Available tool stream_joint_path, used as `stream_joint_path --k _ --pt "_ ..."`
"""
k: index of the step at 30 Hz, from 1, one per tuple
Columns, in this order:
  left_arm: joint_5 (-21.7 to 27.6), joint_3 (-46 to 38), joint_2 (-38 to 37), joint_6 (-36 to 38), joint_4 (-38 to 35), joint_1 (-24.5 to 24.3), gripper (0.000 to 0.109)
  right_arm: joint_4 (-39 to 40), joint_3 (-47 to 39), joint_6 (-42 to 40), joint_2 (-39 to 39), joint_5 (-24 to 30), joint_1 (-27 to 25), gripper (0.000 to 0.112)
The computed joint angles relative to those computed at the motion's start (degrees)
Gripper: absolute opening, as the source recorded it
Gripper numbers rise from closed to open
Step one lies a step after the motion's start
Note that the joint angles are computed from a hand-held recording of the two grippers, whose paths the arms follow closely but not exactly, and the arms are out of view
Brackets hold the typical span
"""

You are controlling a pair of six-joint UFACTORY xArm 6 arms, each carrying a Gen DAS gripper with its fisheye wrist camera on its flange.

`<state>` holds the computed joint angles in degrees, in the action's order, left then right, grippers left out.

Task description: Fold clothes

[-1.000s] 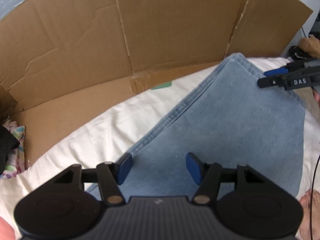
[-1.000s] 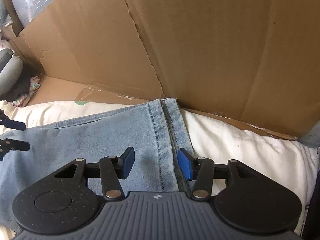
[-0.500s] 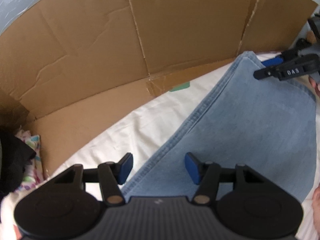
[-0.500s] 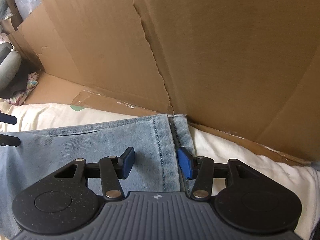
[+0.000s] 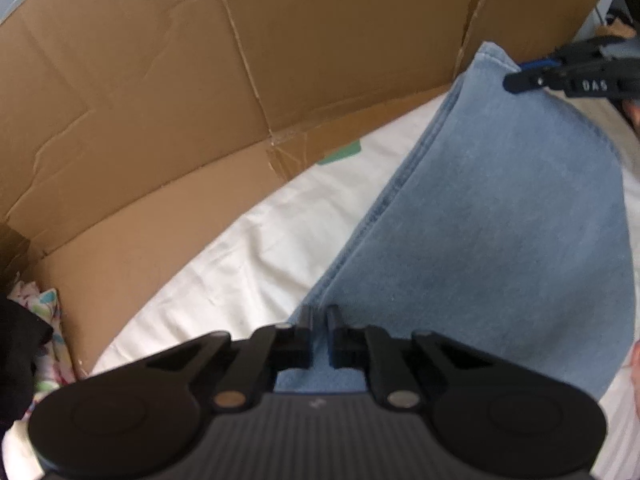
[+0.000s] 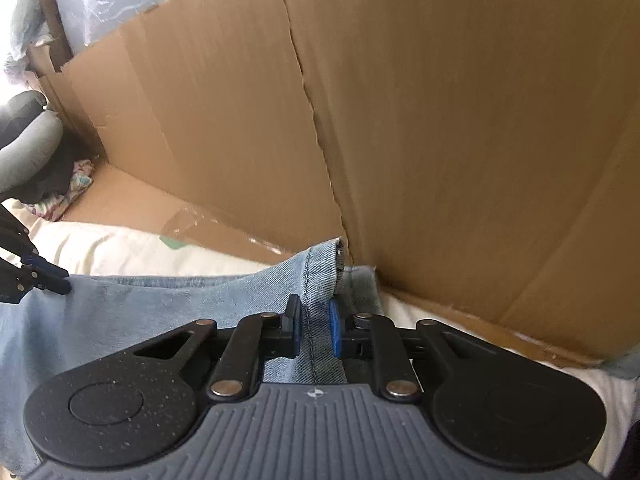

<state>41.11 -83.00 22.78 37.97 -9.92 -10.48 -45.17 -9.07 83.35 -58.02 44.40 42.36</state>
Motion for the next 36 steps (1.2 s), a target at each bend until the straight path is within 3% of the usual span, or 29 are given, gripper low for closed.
stream_joint_path --k 7,18,22,24,25,26,28,31,34,36 --pt "-3.9 2.1 -1.4 1.0 -2.5 0.2 0.004 -1.0 -2.9 -2.2 2.2 3.9 0.6 0.012" --pt "-5.4 0.5 1.3 -1.9 -2.2 -0.5 0.004 0.5 -7.1 -3.0 7.4 9.4 1.6 0.011" --pt "-6.0 0.0 2.7 -3.9 -1.4 -0.7 0.005 2.9 -7.7 -5.1 10.9 8.0 -0.7 0.012" --pt "-7.0 0.1 3.1 -5.3 0.5 -1.0 0.007 4.0 -9.3 -0.3 14.9 9.2 -1.8 0.019" --pt "-7.0 -0.1 3.3 -6.4 2.1 -1.3 0.007 4.6 -10.2 2.3 17.0 9.9 -2.3 0.032" --pt "-6.5 -0.7 3.5 -7.2 3.7 -1.5 0.007 4.8 -11.2 6.0 18.2 11.6 -1.4 0.035" --pt "-5.7 -1.5 3.7 -7.9 6.4 -1.9 0.008 4.9 -13.2 13.9 20.0 15.4 1.2 0.038" --pt "-4.4 -2.6 4.2 -8.6 8.8 -2.3 0.008 5.6 -14.8 17.2 20.9 20.6 5.7 0.044" --pt "-3.9 -3.2 4.3 -11.0 10.2 -2.5 0.008 6.9 -12.9 19.8 16.6 24.4 9.1 0.045" --pt "-4.3 -2.9 4.0 -12.5 11.8 -2.6 0.015 7.5 -11.6 21.8 12.9 27.9 11.8 0.047"
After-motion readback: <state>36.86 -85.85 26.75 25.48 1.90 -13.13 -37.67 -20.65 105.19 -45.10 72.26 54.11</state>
